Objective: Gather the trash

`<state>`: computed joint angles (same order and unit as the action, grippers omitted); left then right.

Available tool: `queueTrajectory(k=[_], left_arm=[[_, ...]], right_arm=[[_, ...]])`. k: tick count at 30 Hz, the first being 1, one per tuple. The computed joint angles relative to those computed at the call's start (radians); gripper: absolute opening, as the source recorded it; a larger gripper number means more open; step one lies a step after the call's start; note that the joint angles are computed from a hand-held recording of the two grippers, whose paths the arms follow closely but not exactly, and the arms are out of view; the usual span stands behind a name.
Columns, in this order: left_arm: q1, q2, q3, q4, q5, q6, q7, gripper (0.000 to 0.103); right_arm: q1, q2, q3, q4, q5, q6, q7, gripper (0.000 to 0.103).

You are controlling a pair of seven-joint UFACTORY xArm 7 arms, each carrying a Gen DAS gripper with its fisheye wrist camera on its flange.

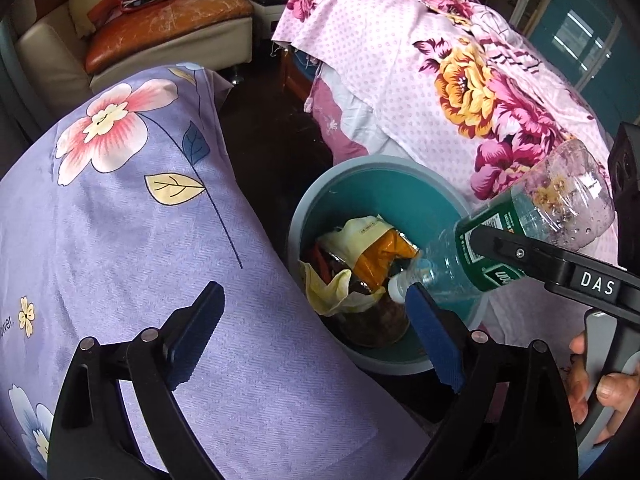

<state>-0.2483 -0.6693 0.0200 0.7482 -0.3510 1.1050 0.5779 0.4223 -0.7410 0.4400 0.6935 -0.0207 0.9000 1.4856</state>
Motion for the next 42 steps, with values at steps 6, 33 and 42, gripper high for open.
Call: queueTrajectory(k=[6,33,42], left_arm=[[0.004,0.014,0.002,0.014,-0.009,0.001,-0.014,0.092],[0.039,-0.144,0.05,0.031,0.011,0.129,-0.019,0.098],[0.097,-0.266,0.082,0.024,0.072,0.217,-0.009,0.099]], right_arm=[[0.017,0.003,-0.055,0.007,0.056,0.031,-0.043,0.078],[0.019,-0.004,0.064,0.125,-0.001,0.163,0.031,0.092],[-0.002,0.105,0.213,0.36,-0.08,0.434,0.07,0.096]])
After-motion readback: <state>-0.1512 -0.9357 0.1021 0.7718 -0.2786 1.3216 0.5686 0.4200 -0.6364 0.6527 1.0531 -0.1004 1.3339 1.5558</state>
